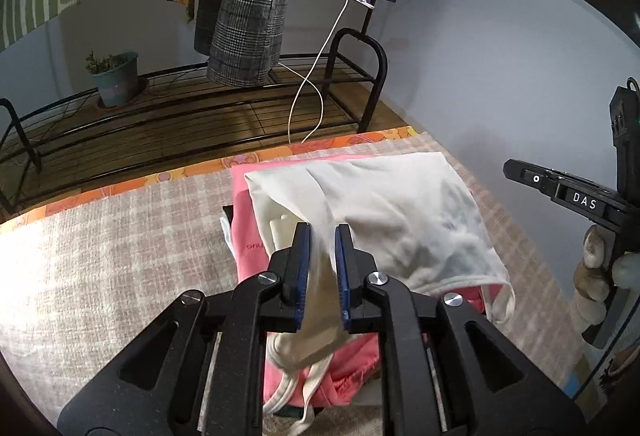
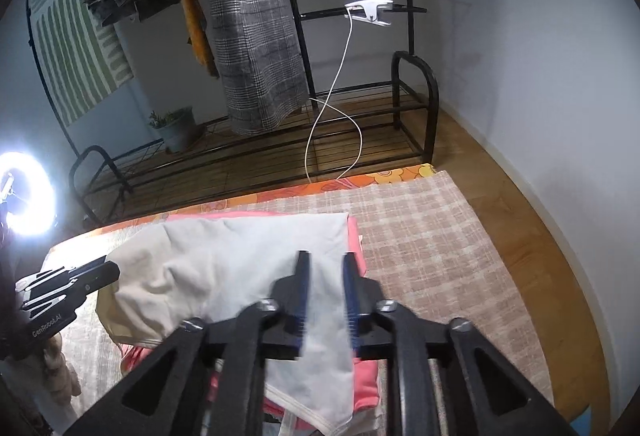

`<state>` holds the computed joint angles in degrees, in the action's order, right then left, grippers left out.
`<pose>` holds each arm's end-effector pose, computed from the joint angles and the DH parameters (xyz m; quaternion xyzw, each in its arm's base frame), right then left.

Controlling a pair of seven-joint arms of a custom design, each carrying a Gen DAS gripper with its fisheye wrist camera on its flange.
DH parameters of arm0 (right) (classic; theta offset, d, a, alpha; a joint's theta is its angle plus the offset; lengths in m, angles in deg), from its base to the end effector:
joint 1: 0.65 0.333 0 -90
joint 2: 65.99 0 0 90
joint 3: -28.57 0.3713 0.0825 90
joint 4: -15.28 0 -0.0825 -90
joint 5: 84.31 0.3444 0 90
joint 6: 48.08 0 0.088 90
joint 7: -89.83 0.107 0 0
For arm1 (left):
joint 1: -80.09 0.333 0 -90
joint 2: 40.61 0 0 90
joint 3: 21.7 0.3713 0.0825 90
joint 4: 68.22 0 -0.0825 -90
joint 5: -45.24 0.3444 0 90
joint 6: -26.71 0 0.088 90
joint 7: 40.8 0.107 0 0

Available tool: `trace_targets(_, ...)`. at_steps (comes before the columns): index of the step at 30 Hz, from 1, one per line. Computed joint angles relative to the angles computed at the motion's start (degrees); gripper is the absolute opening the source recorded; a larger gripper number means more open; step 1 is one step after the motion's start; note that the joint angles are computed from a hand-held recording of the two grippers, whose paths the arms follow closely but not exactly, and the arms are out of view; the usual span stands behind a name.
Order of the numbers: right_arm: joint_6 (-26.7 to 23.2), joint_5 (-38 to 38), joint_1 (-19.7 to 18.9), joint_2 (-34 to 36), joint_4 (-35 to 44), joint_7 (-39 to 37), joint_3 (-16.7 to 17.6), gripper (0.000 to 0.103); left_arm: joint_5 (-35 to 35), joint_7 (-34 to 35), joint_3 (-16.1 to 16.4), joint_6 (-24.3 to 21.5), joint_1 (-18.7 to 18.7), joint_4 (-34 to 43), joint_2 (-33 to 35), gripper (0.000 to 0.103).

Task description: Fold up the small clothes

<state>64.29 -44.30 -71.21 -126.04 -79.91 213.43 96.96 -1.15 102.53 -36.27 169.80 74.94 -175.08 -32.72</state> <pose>0.4198 0.3936 0.6550 -0.4751 0.8051 -0.2747 0.2250 0.5755 -0.1915 0.5684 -0.3793 0.8382 -0.3892 0.0444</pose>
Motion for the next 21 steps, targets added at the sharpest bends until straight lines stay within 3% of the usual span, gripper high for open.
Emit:
trace_targets(10,-2.65,0.15,-0.19,-0.59,6.08,2.01,-1.47,0.025,-4.74,5.77,3.48,-2.71,0.58,-4.76,-7.84,0.011)
trace_targets(21,-13.34,2.11,-3.34,-3.39,22.64,5.31,-6.64,0.027,-10.25,12.98,13.06,-10.58,-0.7,-11.21,-21.47,0.011)
